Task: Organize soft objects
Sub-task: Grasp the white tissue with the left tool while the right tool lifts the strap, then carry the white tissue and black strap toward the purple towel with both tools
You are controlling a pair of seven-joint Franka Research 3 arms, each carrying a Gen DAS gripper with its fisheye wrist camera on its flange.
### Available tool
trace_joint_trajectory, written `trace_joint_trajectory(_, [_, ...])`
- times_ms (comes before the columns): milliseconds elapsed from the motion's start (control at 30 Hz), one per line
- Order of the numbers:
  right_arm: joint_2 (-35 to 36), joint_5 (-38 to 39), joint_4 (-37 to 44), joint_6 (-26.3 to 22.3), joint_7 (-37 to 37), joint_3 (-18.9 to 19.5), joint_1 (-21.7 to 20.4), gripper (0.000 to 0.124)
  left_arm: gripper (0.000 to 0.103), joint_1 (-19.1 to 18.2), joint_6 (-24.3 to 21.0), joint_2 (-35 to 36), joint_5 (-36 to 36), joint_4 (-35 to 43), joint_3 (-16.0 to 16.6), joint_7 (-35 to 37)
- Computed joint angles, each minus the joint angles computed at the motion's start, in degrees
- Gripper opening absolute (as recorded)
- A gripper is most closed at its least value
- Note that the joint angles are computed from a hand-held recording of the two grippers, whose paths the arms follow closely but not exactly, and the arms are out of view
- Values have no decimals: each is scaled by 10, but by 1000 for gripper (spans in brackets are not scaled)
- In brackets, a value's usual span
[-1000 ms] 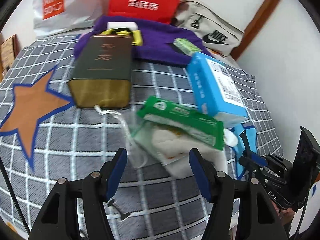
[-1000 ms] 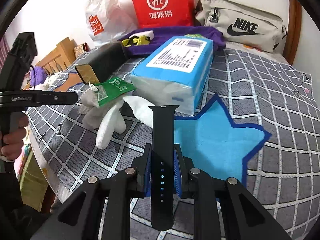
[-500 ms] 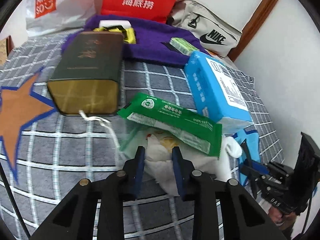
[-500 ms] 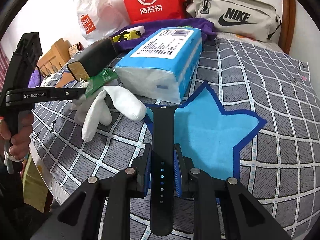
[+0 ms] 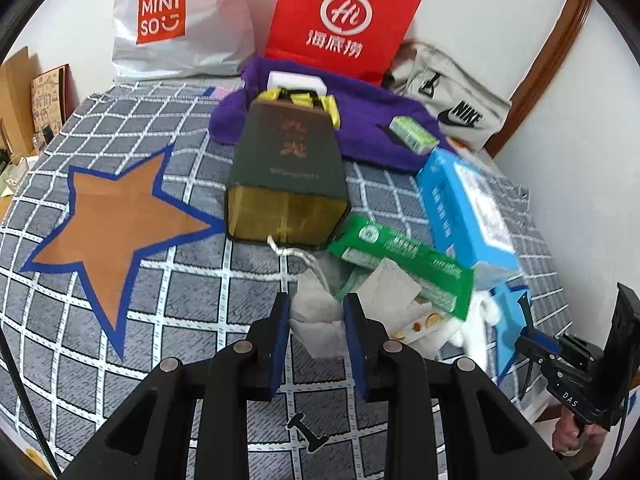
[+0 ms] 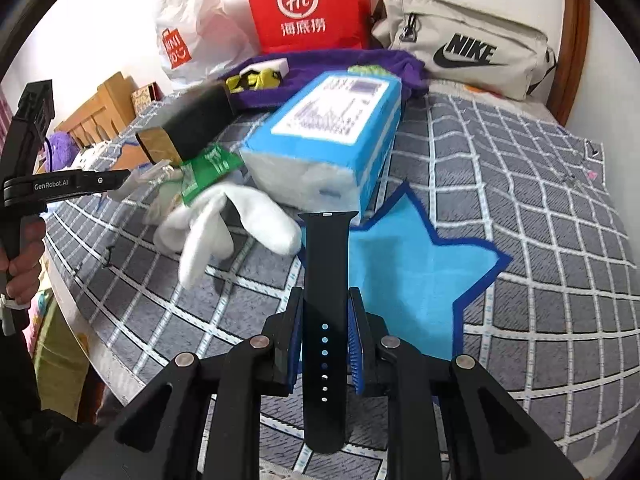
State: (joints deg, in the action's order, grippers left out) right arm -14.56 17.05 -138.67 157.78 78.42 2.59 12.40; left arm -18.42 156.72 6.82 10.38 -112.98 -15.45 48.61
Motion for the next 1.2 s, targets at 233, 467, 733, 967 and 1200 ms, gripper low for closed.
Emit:
trace_joint_trajectory(233, [-12,-2,21,-8,13,2,2,20,26,4,2,-15,-3,5,2,7])
trace_joint_trajectory(467, [-2,-12,57,-14,31,5,0,20,26,10,-4,-21,-10,23,5,25])
trace_joint_trajectory(733, [23,5,116,-21,10,-2,9,20,26,17,-20,-22,-9,44,10,23])
trace_joint_trajectory(967, [57,10,179,-29,-3,-3,8,20,26,21,-35,-16,1,77,14,18])
trace_joint_trajectory(1200, [98,2,245,-45,-6,-2,5,20,26,23,-57,1,22,124,18,11])
